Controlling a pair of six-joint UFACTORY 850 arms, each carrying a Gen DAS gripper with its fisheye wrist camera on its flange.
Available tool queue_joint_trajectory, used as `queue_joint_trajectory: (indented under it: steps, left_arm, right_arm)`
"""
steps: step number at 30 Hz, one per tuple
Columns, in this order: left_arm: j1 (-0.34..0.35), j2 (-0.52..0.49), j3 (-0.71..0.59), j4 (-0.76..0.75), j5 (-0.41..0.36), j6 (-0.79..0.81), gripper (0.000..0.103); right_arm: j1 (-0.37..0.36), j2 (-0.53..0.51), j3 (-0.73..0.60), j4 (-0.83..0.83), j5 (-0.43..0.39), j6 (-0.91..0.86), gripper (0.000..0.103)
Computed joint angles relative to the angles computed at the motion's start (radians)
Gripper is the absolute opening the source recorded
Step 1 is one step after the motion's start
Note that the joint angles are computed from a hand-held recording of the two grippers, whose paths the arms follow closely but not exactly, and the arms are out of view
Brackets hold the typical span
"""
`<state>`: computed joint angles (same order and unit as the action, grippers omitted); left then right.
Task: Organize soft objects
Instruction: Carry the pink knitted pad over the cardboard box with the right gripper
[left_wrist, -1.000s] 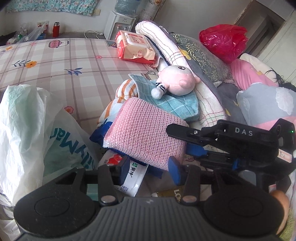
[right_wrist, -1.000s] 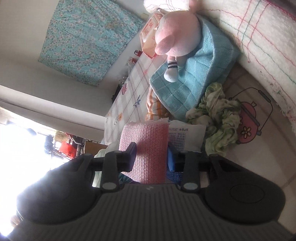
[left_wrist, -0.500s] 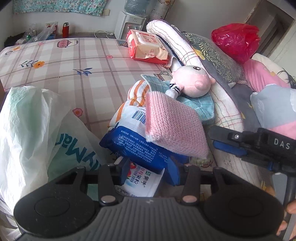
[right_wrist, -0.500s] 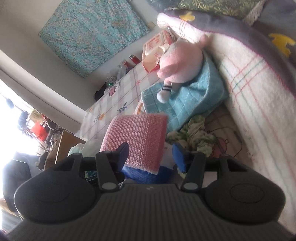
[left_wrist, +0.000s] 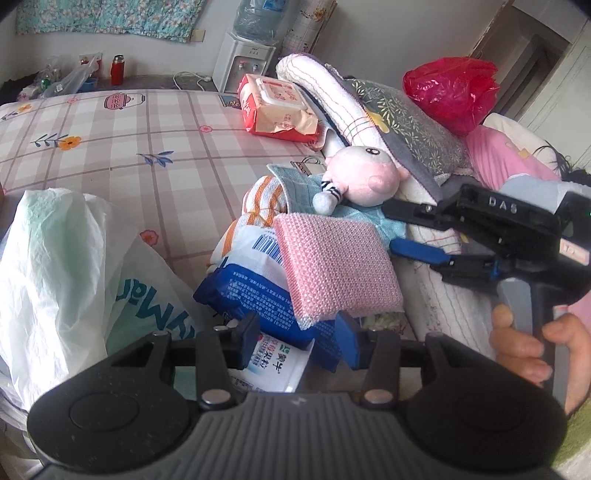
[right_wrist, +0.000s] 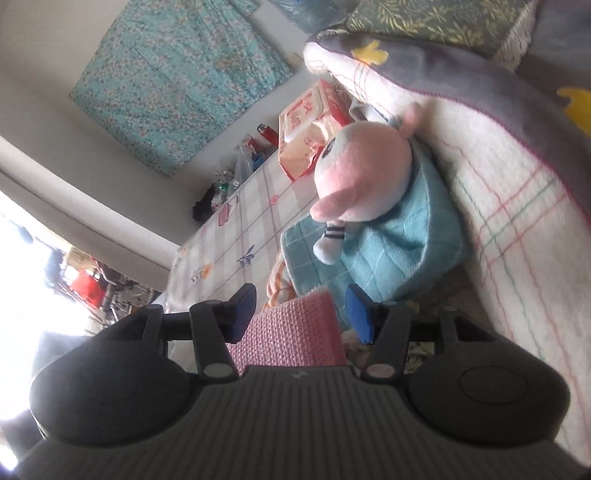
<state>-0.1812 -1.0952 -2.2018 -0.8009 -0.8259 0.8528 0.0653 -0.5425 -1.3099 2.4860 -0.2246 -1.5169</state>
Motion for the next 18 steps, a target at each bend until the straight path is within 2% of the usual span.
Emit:
queue_joint_trajectory:
  steps: [4, 8, 11, 13, 15, 18]
  left_arm:
    - [-0.009, -0.027, -0.055, 0.008, -0.001, -0.006, 0.045]
    - [-0.025, -0.123, -0.213, 0.074, -0.074, -0.111, 0.045]
    - [-0.029, -0.161, -0.276, 0.075, -0.124, -0.136, 0.045]
    - [-0.030, -0.147, -0.253, 0.068, -0.122, -0.130, 0.045]
    - [-0.027, -0.086, -0.150, 0.032, -0.074, -0.068, 0.045]
    - [-0.010, -0.017, -0.048, -0.029, -0.047, -0.003, 0.046]
  right_arm:
    - [0.001, 0.013, 0.052, 0.035, -0.039, 0.026, 0.053]
    - [0.000, -0.001, 0.064, -0.013, -0.062, 0.097, 0.053]
    - [0.005, -0.006, 0.063, -0.036, -0.089, 0.122, 0.050]
    - [0.012, -0.004, 0.057, -0.046, -0.090, 0.118, 0.043]
    - [0.027, 0.007, 0.048, -0.030, -0.052, 0.077, 0.042]
    - [0.044, 0.027, 0.037, -0.005, -0.025, 0.021, 0.039]
